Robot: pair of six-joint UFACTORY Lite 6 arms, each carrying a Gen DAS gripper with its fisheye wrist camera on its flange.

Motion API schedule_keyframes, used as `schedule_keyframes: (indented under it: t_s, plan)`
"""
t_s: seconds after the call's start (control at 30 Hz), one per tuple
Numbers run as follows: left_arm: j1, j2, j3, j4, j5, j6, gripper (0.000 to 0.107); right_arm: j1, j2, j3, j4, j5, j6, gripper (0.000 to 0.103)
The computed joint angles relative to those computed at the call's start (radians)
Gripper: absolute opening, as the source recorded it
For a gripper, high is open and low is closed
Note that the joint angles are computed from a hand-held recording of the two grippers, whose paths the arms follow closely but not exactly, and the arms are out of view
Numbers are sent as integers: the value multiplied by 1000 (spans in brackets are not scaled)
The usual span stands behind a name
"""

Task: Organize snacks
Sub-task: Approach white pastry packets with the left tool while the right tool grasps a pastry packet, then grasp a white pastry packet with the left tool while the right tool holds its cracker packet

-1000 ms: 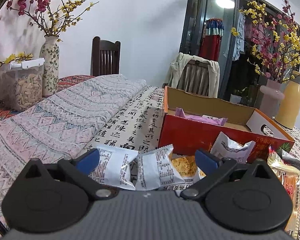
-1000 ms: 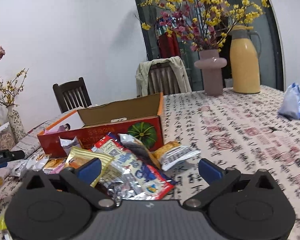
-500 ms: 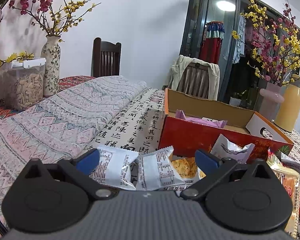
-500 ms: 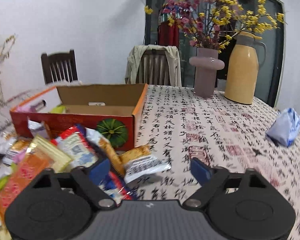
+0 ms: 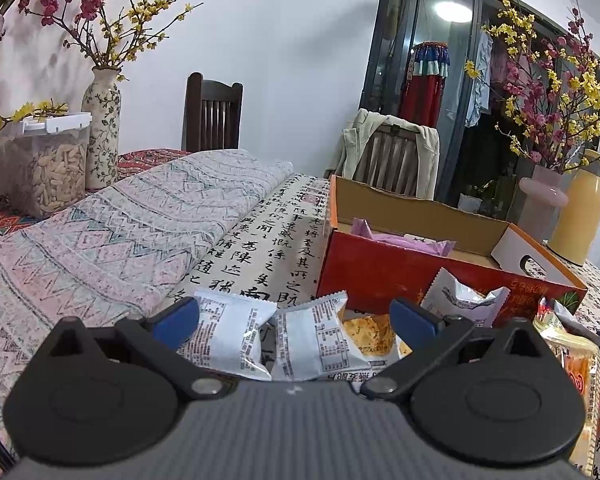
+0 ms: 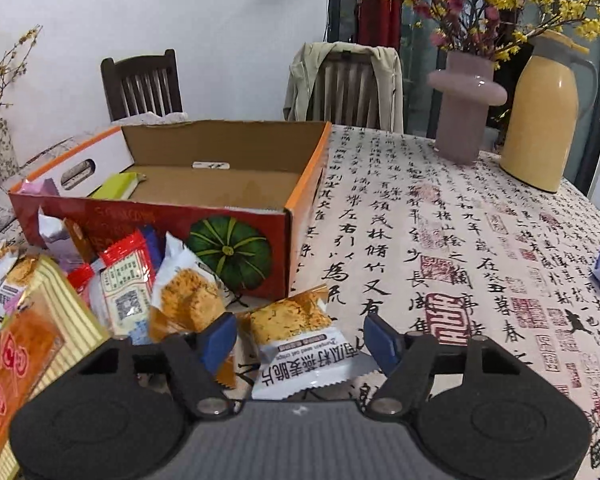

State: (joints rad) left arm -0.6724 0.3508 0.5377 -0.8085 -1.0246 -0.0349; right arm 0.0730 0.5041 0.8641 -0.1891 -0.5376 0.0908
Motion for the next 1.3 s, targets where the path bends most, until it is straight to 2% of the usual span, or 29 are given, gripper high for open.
schedule_keyframes:
  t_s: [0.03, 0.07, 0.1, 0.23, 0.63, 0.77, 0.97, 1.1, 1.3]
  plan:
    - [1, 0, 0, 1, 0, -1, 103, -1, 7, 6, -9, 3, 8, 60]
    - [1, 1, 0, 2, 0, -3, 103, 0, 13, 11, -20, 10, 17, 48]
    - [3, 0, 0, 4, 1, -3, 103, 0, 19, 16, -31, 17, 25, 44]
    - [3, 0, 0, 5, 2, -4, 103, 1, -5, -33, -20, -31, 16, 41]
    - [4, 3, 3, 5, 4, -5, 103, -16, -244, -411, 99, -384, 40, 39]
    - [3, 2, 2, 2, 4, -4, 103, 26, -310, -536, 161, -502, 30, 39]
    - [4, 6, 4, 0, 5, -4, 103, 50, -274, -591, 157, -598, 79, 39]
    - [5, 5, 2, 1, 3, -7, 103, 60, -191, -545, 156, -600, 98, 39]
    - [-2, -18, -9, -16, 11, 6, 103, 66, -177, -549, 155, -624, 108, 39]
